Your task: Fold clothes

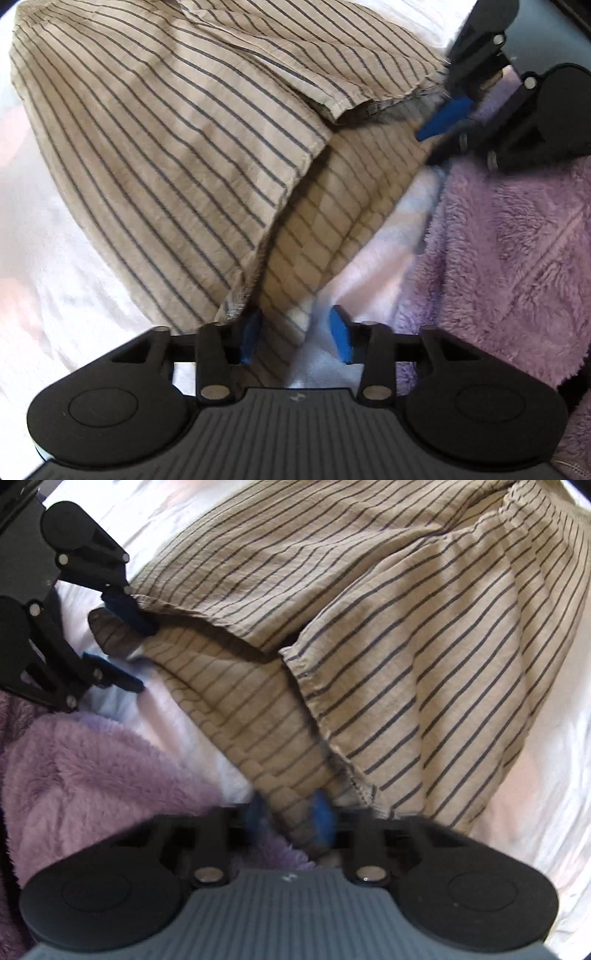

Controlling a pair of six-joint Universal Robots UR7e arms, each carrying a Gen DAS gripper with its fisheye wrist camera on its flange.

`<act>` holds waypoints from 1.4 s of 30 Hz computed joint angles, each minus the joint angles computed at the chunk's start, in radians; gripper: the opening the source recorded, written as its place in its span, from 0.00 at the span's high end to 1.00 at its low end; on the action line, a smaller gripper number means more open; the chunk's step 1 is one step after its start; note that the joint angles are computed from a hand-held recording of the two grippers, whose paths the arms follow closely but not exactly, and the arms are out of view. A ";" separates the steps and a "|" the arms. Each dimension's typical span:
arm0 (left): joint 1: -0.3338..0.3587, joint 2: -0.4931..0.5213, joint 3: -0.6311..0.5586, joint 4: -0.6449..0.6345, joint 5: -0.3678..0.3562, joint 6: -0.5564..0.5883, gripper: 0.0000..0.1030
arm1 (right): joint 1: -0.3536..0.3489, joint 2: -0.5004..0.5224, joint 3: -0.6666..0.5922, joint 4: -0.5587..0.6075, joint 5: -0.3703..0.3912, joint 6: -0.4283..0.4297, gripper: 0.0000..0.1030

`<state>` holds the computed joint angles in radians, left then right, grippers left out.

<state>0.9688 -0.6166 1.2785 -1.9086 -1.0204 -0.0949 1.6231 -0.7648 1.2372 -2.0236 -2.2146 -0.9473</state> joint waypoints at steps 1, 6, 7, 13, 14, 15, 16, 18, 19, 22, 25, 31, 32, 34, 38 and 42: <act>-0.001 -0.005 0.007 -0.006 0.007 -0.010 0.83 | 0.000 -0.010 0.013 -0.017 0.006 -0.011 0.93; -0.011 -0.059 0.074 -0.102 0.000 -0.020 0.97 | 0.002 -0.079 0.087 -0.120 0.048 -0.045 0.95; -0.020 -0.071 0.089 -0.118 0.012 -0.010 1.00 | 0.004 -0.095 0.103 -0.143 0.055 -0.052 0.95; -0.067 -0.092 0.067 -0.129 0.116 0.083 1.00 | 0.029 -0.154 0.148 -0.276 0.075 -0.134 0.98; -0.071 -0.089 0.048 -0.122 0.130 0.101 1.00 | 0.035 -0.151 0.139 -0.293 0.077 -0.145 0.98; -0.075 -0.084 0.029 -0.116 0.147 0.117 1.00 | 0.040 -0.148 0.128 -0.309 0.079 -0.156 0.99; -0.080 -0.077 0.010 -0.111 0.166 0.131 1.00 | 0.046 -0.140 0.109 -0.318 0.080 -0.166 0.99; -0.083 -0.051 -0.055 -0.088 0.208 0.162 1.00 | 0.058 -0.114 0.059 -0.343 0.081 -0.190 0.99; -0.083 -0.034 -0.095 -0.073 0.229 0.179 1.00 | 0.064 -0.096 0.031 -0.360 0.080 -0.205 1.00; -0.070 0.028 -0.236 -0.032 0.282 0.220 1.00 | 0.079 -0.021 -0.089 -0.404 0.069 -0.251 1.00; -0.047 0.108 -0.407 0.017 0.315 0.245 1.00 | 0.084 0.084 -0.282 -0.361 0.071 -0.238 1.00; -0.009 0.175 -0.564 0.139 0.248 0.252 1.00 | 0.056 0.188 -0.549 0.018 0.169 -0.050 0.95; -0.002 0.176 -0.565 0.135 0.241 0.254 1.00 | 0.052 0.176 -0.520 0.020 0.166 -0.057 0.94; 0.007 0.171 -0.549 0.116 0.230 0.257 1.00 | 0.042 0.148 -0.463 0.038 0.171 -0.057 0.91; 0.011 0.144 -0.489 0.078 0.226 0.247 1.00 | 0.018 0.094 -0.367 0.082 0.184 -0.006 0.65; 0.011 0.120 -0.439 0.047 0.236 0.223 1.00 | -0.002 0.027 -0.239 0.045 0.162 0.021 0.54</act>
<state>0.9796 -0.4967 0.8394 -1.8612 -0.7840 0.1278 1.6209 -0.7375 0.9978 -1.9789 -2.0526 -0.9266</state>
